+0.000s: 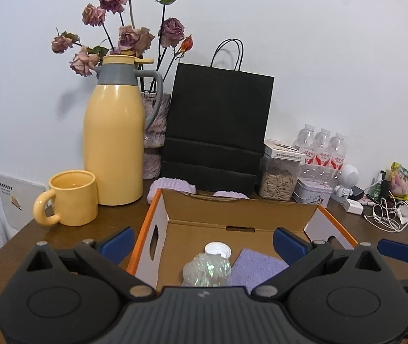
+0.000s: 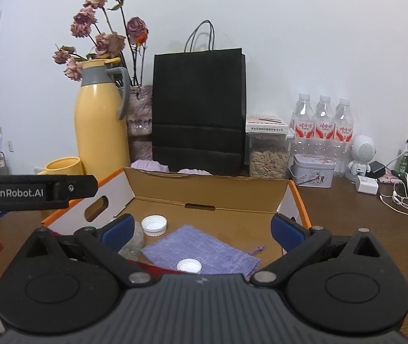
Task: Organize objects
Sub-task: 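Release items in the box and return both grippers to the table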
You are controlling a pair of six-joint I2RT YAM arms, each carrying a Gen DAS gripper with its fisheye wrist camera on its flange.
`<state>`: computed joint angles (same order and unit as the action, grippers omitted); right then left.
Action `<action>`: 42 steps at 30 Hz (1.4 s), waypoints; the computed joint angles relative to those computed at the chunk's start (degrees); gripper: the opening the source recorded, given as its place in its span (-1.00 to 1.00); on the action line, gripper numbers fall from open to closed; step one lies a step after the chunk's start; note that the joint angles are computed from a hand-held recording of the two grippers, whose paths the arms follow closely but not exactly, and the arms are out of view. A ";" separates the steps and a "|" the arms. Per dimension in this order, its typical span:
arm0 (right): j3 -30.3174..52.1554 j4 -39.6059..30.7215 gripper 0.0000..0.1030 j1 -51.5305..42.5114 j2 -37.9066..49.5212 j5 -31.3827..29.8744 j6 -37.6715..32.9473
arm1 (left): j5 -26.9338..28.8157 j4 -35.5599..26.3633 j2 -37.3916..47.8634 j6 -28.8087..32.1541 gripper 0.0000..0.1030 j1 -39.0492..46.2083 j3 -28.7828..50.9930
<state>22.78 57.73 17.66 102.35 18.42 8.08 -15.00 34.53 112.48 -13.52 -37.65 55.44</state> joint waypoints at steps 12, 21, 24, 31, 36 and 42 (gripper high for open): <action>-10.72 3.29 1.00 6.38 -8.14 5.65 -0.05 | -0.65 1.62 -9.36 1.26 1.00 0.05 -12.73; -16.63 -2.95 1.00 16.30 -14.31 11.80 4.19 | -0.18 2.95 -16.54 3.15 1.00 0.91 -24.05; -18.06 -7.56 1.00 21.62 -17.02 15.16 7.00 | -0.02 3.00 -18.00 3.80 1.00 0.94 -27.20; -19.63 -17.10 1.00 34.32 -19.86 22.19 18.11 | 2.96 4.01 -19.99 3.59 1.00 1.88 -34.45; -19.29 -22.05 1.00 42.74 -16.77 25.83 26.49 | 2.91 5.46 -19.71 2.69 0.99 3.10 -38.93; -16.10 -22.96 1.00 46.50 -10.77 25.76 28.82 | 4.00 9.67 -21.29 2.62 0.99 4.36 -43.84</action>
